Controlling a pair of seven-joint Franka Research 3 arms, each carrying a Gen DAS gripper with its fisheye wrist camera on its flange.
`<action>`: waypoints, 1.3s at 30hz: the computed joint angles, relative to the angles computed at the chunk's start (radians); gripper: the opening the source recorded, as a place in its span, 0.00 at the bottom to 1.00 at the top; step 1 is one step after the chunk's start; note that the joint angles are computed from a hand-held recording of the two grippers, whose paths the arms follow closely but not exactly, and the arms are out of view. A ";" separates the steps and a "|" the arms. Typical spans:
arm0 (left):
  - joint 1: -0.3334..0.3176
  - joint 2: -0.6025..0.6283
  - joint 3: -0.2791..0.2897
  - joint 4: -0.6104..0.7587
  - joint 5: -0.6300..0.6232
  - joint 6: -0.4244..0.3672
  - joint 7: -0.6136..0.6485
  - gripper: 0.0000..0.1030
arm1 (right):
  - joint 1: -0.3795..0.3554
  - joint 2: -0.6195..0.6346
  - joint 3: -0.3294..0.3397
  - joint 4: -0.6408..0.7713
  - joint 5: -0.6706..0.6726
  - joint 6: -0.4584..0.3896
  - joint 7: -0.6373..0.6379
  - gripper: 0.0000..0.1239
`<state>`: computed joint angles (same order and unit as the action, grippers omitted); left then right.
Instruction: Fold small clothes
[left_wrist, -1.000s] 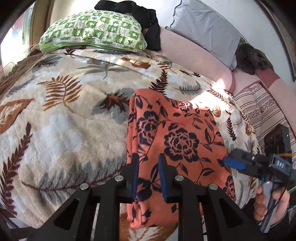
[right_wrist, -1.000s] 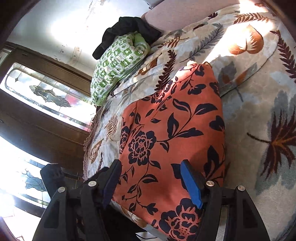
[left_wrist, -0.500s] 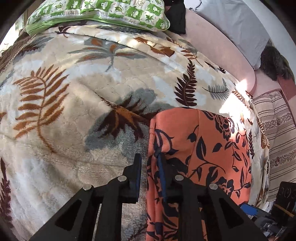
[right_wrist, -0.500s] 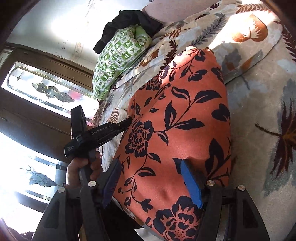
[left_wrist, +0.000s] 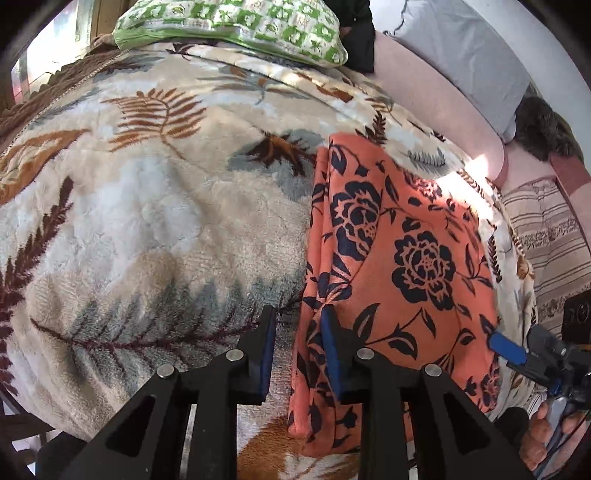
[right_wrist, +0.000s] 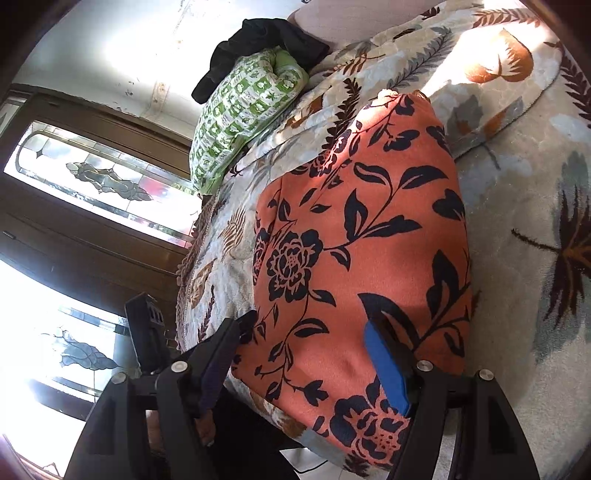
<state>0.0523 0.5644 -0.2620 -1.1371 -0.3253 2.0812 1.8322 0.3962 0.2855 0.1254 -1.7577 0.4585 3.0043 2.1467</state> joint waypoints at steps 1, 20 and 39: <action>0.002 -0.029 -0.001 -0.028 0.003 0.026 0.021 0.25 | 0.010 -0.008 -0.010 -0.007 -0.014 -0.001 0.010 0.59; -0.064 -0.191 0.045 -0.296 0.134 0.145 0.054 0.39 | -0.036 -0.085 0.093 -0.146 0.267 0.114 -0.153 0.63; -0.040 -0.192 0.029 -0.285 0.097 0.153 0.082 0.50 | -0.176 0.081 0.134 0.111 0.277 0.035 -0.214 0.69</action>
<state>0.0124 0.3727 -0.2333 -1.4226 -0.2286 2.2343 1.9140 0.2204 0.3669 0.2589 -1.6467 0.7353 3.0390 1.9328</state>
